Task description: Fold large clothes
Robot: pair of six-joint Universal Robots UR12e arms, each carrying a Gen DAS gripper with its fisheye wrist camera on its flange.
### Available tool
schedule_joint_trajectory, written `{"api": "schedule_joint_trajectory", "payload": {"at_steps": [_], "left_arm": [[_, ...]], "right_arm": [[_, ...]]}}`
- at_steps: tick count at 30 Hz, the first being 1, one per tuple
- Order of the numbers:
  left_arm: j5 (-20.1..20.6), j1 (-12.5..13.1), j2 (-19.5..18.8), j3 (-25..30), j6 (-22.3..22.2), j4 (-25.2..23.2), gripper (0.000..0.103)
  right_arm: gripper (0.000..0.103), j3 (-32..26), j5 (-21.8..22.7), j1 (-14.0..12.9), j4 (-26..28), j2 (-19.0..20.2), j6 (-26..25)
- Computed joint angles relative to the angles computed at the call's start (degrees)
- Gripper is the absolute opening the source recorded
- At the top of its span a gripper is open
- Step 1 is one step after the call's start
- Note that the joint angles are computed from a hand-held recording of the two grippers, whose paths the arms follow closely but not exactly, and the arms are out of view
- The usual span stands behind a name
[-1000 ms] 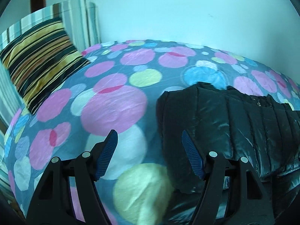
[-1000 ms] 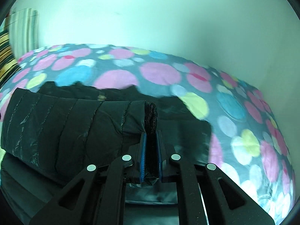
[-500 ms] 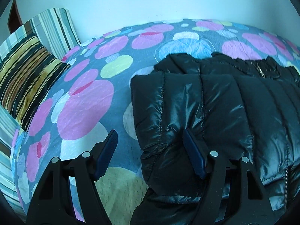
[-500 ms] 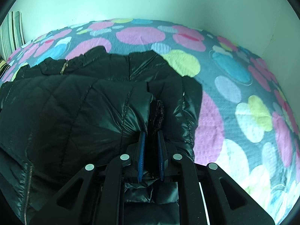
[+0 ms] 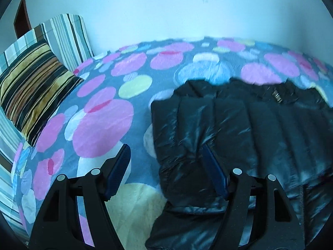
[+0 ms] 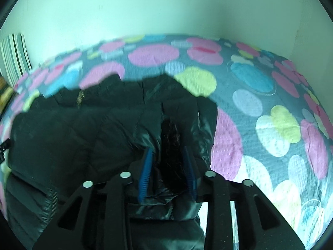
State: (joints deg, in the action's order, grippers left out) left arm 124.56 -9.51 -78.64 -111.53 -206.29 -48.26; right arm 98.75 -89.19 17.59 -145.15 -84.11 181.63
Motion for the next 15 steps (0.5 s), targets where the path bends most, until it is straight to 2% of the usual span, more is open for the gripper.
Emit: {"api": "schedule_joint_trajectory", "payload": {"at_steps": [4,10,15], "left_arm": [[-2.6,-1.0,-1.7,1.3,2.2,4.0,0.072],[-5.9,-1.3,-4.2,1.8,1.7,1.7,0.072],[-5.1,-1.6,-5.3,1.2,2.8,1.8,0.075]], "right_arm": [[0.034,-0.7,2.4,1.0,-1.3,-0.1,-0.7],[0.034,-2.2,2.4,3.0,1.4,2.2,-4.4],[0.036,-1.8,2.8,3.0,2.6,3.5,-4.2]]}}
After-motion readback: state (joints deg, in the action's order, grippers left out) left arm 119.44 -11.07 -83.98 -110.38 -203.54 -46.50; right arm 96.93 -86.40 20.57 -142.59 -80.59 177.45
